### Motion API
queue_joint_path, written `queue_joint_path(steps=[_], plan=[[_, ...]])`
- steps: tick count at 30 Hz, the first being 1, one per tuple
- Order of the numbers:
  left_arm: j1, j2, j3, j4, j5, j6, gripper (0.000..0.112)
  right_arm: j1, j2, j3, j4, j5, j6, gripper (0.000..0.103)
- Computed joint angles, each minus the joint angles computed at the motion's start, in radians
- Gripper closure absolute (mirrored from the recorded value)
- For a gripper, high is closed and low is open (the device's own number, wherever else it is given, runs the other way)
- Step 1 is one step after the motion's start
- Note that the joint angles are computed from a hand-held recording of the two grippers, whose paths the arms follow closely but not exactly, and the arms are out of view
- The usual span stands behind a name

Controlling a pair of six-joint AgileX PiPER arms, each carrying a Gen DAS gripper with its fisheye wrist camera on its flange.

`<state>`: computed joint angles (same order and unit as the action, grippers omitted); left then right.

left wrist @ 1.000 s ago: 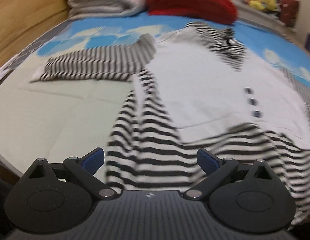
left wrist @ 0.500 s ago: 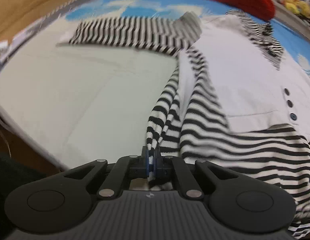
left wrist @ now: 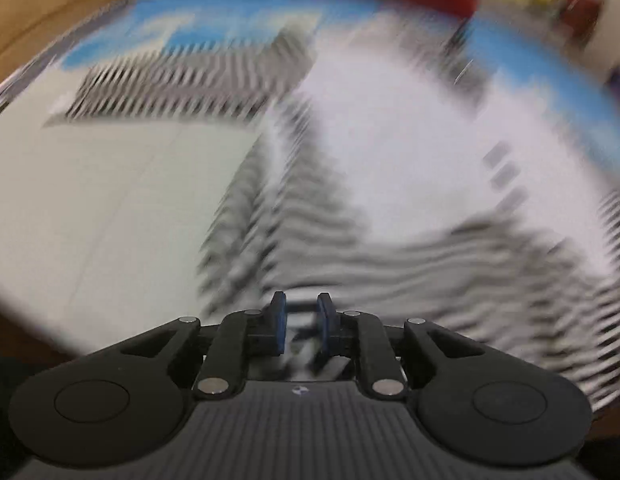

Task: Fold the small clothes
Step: 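Move both open grippers down over the garment toward its sleeves, then grasp the white-cuffed striped sleeve end with the left gripper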

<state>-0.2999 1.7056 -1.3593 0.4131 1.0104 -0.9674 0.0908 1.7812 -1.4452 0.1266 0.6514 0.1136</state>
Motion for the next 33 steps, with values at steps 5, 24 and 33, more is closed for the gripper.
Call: queue_joint_path(steps=[5,24,33], plan=[[-0.018,-0.032,-0.002,0.053,0.000,-0.042,0.094,0.020,0.099,-0.114,-0.152,0.215,0.097,0.065],[0.039,0.045,-0.418,0.089,-0.012,0.164,0.042,0.058,-0.032,-0.070,-0.144,-0.068,0.099,0.050],[0.367,0.407,-0.936,-0.127,-0.040,0.514,0.074,0.099,0.042,-0.349,-0.091,-0.137,-0.107,0.047]])
